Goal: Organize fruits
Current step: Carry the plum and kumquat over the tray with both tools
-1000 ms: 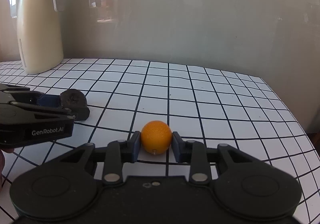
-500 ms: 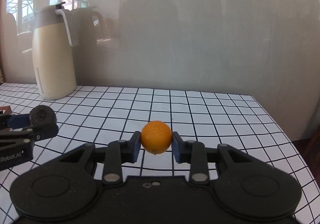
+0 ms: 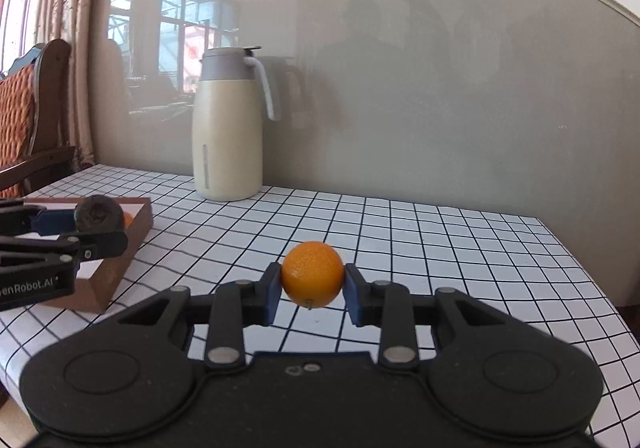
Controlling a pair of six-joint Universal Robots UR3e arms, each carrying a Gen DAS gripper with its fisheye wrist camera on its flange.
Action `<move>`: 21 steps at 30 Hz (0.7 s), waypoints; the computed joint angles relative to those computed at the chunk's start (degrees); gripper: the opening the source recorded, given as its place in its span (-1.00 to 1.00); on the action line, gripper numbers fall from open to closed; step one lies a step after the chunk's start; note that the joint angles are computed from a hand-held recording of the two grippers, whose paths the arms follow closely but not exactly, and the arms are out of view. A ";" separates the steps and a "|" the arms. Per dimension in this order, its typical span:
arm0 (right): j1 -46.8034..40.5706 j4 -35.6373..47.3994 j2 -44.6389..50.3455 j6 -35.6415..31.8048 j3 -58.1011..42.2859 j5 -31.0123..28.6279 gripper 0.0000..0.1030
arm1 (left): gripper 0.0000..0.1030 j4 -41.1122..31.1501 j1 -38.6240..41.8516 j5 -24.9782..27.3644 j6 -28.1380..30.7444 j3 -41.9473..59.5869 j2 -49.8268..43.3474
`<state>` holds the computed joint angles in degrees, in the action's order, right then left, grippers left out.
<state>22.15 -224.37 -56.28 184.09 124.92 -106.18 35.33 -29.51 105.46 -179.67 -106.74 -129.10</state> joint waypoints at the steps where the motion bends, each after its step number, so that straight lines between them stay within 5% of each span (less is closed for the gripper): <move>1: 0.96 0.56 -0.27 0.00 -0.10 -0.09 -0.53 | -0.19 1.29 0.06 0.24 0.33 -2.01 0.90; 11: 8.29 8.29 2.40 0.63 -11.22 -0.90 -0.53 | -0.19 17.67 6.09 3.84 1.78 -21.96 7.95; 21: 14.42 14.00 7.81 -0.93 -23.95 -1.54 -0.53 | -0.19 28.86 18.93 -1.07 2.49 -37.66 13.28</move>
<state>36.57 -210.37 -48.47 183.16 100.97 -107.72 64.19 -10.58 104.40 -177.18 -144.40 -115.82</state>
